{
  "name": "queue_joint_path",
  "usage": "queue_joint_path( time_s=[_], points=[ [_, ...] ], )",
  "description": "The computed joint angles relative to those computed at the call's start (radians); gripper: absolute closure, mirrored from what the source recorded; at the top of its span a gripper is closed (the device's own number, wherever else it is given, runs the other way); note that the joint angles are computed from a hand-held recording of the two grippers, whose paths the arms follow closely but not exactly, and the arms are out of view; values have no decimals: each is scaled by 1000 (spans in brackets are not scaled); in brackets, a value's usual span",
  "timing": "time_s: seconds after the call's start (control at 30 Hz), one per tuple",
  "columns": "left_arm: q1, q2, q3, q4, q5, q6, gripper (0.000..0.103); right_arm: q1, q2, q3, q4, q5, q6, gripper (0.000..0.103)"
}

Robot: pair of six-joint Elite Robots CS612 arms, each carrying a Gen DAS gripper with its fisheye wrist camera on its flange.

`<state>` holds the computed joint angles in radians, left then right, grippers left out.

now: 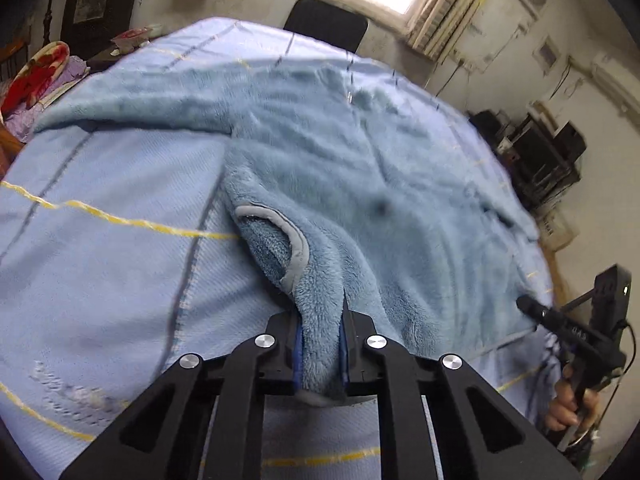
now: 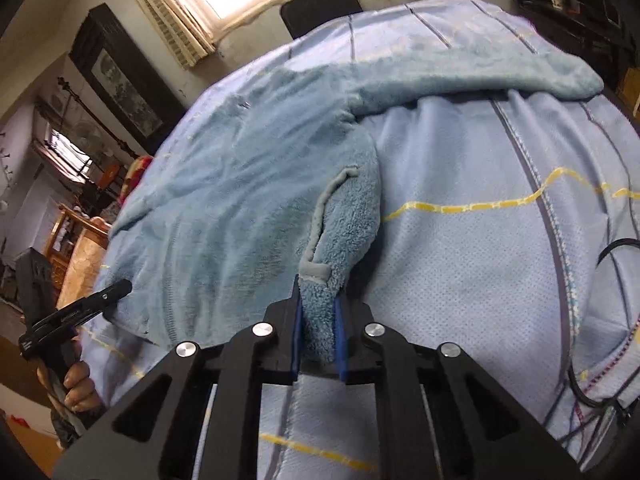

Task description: Fold large clothes

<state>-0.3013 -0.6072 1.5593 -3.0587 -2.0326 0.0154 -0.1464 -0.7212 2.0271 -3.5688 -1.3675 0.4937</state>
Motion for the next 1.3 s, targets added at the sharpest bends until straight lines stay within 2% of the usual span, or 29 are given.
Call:
queue_joint_path(
  time_s=[0.07, 0.13, 0.23, 0.33, 0.37, 0.43, 0.5, 0.57, 0.63, 0.73, 0.83, 0.87, 0.9, 1.0, 1.13, 1.23, 1.3],
  points=[
    [14, -18, 20, -26, -30, -1, 90, 2, -21, 29, -36, 27, -16, 91],
    [19, -29, 38, -31, -29, 18, 90, 12, -37, 50, -46, 26, -40, 92],
    [13, -26, 49, 12, 28, 54, 90, 21, -37, 56, 2, 25, -70, 91],
    [7, -15, 49, 40, 70, 57, 88, 21, -13, 37, 86, 17, -50, 91],
    [7, -16, 52, 34, 74, 59, 86, 17, -8, 40, 64, 20, -42, 90],
    [9, -29, 68, -12, 83, 58, 80, 14, -25, 50, 65, 10, -37, 80],
    [6, -46, 88, -78, 124, 56, 53, 21, -42, 68, 6, -41, -32, 77],
    [-4, -61, 92, -134, 174, 53, 50, 29, -63, 74, -31, -90, -41, 77],
    [-16, -71, 72, -116, 175, 69, 50, 33, -75, 62, -62, -92, -54, 77],
    [-48, -69, 35, -106, 177, 97, 50, 51, -69, -20, -35, -111, -97, 77],
    [-84, -40, -37, -71, 190, 112, 50, 61, -36, -118, 3, -122, -102, 77],
    [-93, -26, -62, -67, 198, 109, 50, 68, -13, -171, 26, -153, -97, 77],
    [-100, -9, -87, -65, 211, 102, 50, 73, 8, -206, 35, -174, -89, 73],
    [-126, 50, -175, -45, 300, 66, 49, 78, 67, -309, 100, -205, -97, 48],
    [-131, 128, -306, 106, 342, 31, 49, 76, 126, -390, 202, -221, -107, 47],
    [-129, 170, -366, 193, 359, 23, 49, 64, 155, -416, 259, -185, -91, 46],
    [-129, 181, -367, 150, 370, 36, 39, 49, 162, -419, 265, -135, -78, 46]
  ],
)
